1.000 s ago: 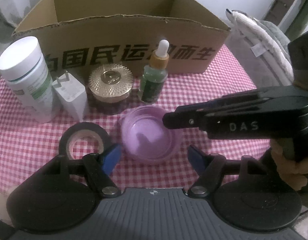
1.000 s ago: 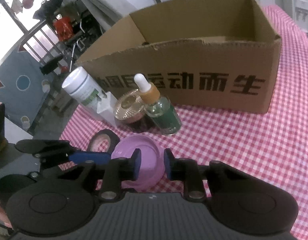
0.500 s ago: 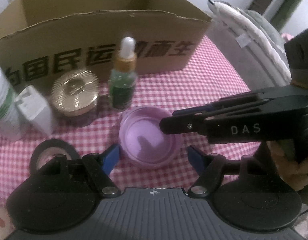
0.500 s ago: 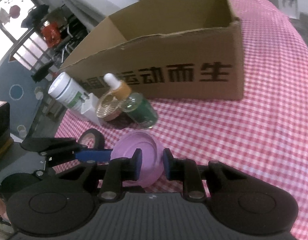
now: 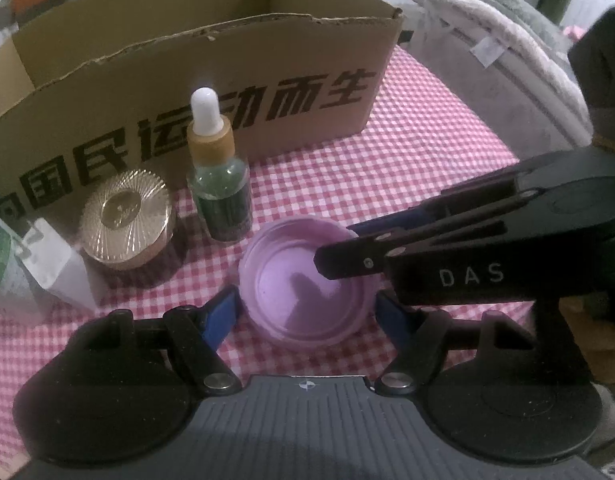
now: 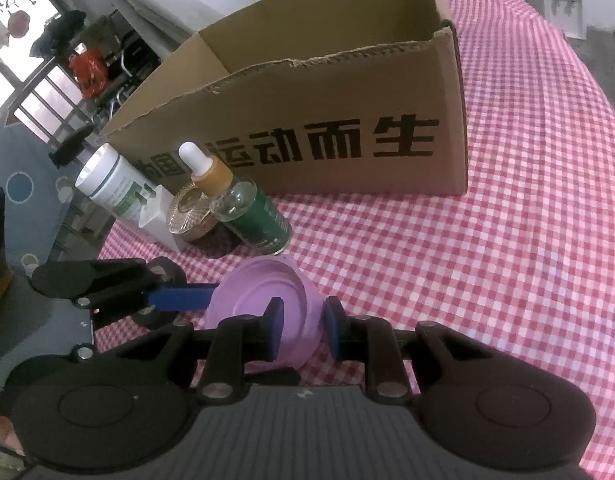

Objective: Organize rigid objects
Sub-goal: 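Lift the pink bowl with the right gripper and carry it over the box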

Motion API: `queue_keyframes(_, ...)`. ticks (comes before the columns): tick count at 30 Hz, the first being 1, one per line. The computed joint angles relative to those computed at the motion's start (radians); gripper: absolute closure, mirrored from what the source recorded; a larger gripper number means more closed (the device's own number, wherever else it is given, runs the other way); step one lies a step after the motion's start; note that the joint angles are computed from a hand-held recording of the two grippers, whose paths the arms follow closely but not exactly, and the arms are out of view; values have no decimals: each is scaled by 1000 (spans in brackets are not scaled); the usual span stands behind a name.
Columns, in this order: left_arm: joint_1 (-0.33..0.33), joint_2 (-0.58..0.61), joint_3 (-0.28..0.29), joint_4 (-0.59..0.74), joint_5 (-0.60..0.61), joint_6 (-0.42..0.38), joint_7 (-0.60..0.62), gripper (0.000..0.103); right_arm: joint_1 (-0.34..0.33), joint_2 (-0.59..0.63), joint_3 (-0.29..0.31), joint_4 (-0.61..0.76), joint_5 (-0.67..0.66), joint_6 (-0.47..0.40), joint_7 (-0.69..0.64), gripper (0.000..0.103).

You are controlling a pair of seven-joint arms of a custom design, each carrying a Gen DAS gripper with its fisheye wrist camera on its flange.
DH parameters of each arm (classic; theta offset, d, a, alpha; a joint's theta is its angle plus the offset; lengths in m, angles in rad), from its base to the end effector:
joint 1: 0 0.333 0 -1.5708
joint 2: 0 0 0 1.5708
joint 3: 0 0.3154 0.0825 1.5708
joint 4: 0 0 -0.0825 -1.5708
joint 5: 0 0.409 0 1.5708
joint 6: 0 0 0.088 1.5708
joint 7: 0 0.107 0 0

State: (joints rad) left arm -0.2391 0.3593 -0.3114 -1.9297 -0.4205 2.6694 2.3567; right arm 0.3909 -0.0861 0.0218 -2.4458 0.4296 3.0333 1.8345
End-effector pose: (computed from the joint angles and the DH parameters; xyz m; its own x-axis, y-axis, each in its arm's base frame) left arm 0.5838 -0.3293 0.3330 -0.8268 -0.5558 0.0863 -0.5208 0.6985 -0.4907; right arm 0.5004 0.1846 0.3887 -0.1237 -0.8953 -0.4279 -0.8190 0.3356 -0.4655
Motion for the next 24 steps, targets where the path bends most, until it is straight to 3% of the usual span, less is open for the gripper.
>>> queue_keyframes(5,-15,1,6,-16,29,48,-4,32,-15,5,15,-7,-75,21,46,79)
queue_keyframes(14,-6,-18,-12,-36,6,65,8,32,-78,-13,49,-22,-374,24,291,79)
queue_keyframes(24,34,-114,-64,-104,-168,126,174,32,-181,-110,126,-33,-719,-20,572,78)
